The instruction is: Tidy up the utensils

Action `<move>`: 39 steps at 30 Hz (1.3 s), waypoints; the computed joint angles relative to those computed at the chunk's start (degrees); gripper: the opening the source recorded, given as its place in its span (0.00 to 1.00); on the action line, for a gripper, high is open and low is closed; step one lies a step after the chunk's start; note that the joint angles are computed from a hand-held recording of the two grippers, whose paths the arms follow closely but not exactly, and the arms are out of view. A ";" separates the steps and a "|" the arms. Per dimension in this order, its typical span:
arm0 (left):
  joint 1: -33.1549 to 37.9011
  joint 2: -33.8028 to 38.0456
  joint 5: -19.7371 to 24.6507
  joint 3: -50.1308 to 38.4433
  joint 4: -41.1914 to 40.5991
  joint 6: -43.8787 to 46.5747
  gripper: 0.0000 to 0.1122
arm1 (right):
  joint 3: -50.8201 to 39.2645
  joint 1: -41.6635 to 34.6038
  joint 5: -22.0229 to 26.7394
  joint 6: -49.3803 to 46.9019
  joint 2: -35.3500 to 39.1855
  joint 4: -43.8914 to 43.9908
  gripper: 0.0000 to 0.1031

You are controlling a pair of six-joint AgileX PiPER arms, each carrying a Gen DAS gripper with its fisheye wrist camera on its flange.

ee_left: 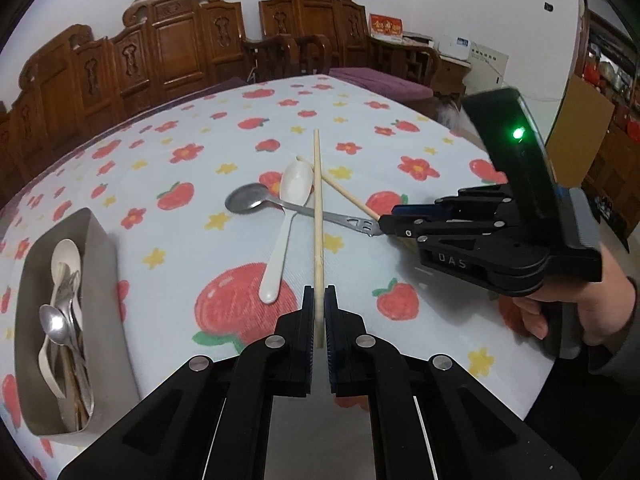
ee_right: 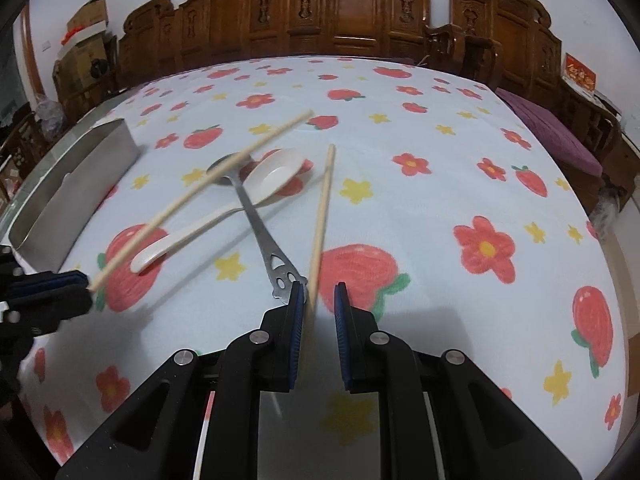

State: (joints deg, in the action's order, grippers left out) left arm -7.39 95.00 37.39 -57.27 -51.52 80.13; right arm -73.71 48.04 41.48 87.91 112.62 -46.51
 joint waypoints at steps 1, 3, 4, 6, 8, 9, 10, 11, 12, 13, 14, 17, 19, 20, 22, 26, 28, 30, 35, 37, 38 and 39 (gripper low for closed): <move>0.24 -0.21 0.25 -0.06 -0.13 -0.01 0.04 | -0.01 0.02 0.17 -0.04 0.02 0.01 0.17; 0.74 -0.48 0.77 -0.28 -0.34 -0.11 0.04 | -0.46 0.21 0.94 -0.68 0.30 0.19 0.17; 1.01 -0.67 0.98 -0.34 -0.43 -0.14 0.04 | -0.81 0.31 1.44 -1.19 0.50 0.31 0.17; 1.53 -0.97 1.38 -0.42 -0.48 -0.26 0.04 | -0.82 0.33 1.77 -1.36 0.46 0.63 0.17; 2.10 -1.22 1.70 -0.50 -0.47 -0.39 0.04 | -0.34 0.27 1.77 -1.12 0.08 1.08 0.17; 2.50 -1.34 1.96 -0.59 -0.50 -0.46 0.04 | -0.27 0.40 2.18 -1.28 0.00 1.23 0.17; 2.79 -1.36 2.13 -0.71 -0.50 -0.50 0.04 | -0.31 0.55 2.63 -1.54 -0.03 1.42 0.17; 3.14 -1.40 2.24 -0.88 -0.46 -0.66 0.04 | -0.16 0.67 2.67 -1.68 -0.19 1.66 0.17; 3.37 -1.47 2.32 -0.97 -0.42 -0.78 0.04 | -0.05 0.73 2.55 -1.74 -0.31 1.82 0.17; 3.73 -1.59 2.42 -1.07 -0.43 -0.88 0.04 | 0.14 0.87 2.50 -1.78 -0.46 1.94 0.17; 3.98 -1.66 2.50 -1.13 -0.50 -0.88 0.04 | 0.12 1.08 2.83 -2.07 -0.48 2.07 0.17; 4.75 -2.00 2.84 -1.31 -0.58 -0.92 0.04 | -0.16 1.38 3.46 -2.38 -0.34 2.26 0.17; 5.13 -2.10 2.99 -1.55 -0.56 -1.00 0.04 | -0.73 1.47 4.08 -3.35 -0.03 2.59 0.17; 5.36 -2.19 3.10 -1.69 -0.46 -1.09 0.04 | -0.84 1.38 4.10 -3.80 0.00 2.85 0.16; 5.74 -2.54 3.05 -1.98 -0.08 -1.43 0.04 | -0.88 1.07 3.69 -4.16 -0.13 3.60 0.06; 7.13 -3.52 3.84 -3.07 0.72 -2.43 0.04 | -1.10 0.94 3.74 -4.97 -0.15 4.34 0.06; 7.95 -3.96 4.41 -3.71 1.09 -3.07 0.04 | -0.39 0.44 2.72 -5.57 -0.91 5.63 0.06; 9.34 -4.45 5.43 -4.66 1.56 -4.11 0.04 | 0.13 0.54 2.55 -5.48 -1.47 6.24 0.05; 13.08 -5.04 8.08 -6.91 2.71 -6.40 0.04 | -0.21 1.96 5.07 -5.59 -2.92 6.18 0.05; 14.43 -5.27 8.72 -7.47 3.04 -6.90 0.04 | -0.50 2.96 6.82 -5.42 -3.72 6.03 0.05; 15.29 -5.41 9.16 -7.84 3.25 -7.25 0.04 | -0.92 3.75 8.12 -5.72 -4.13 5.95 0.05; 15.79 -5.55 9.36 -8.03 3.43 -7.50 0.04 | -1.11 4.27 8.90 -5.87 -4.52 5.84 0.05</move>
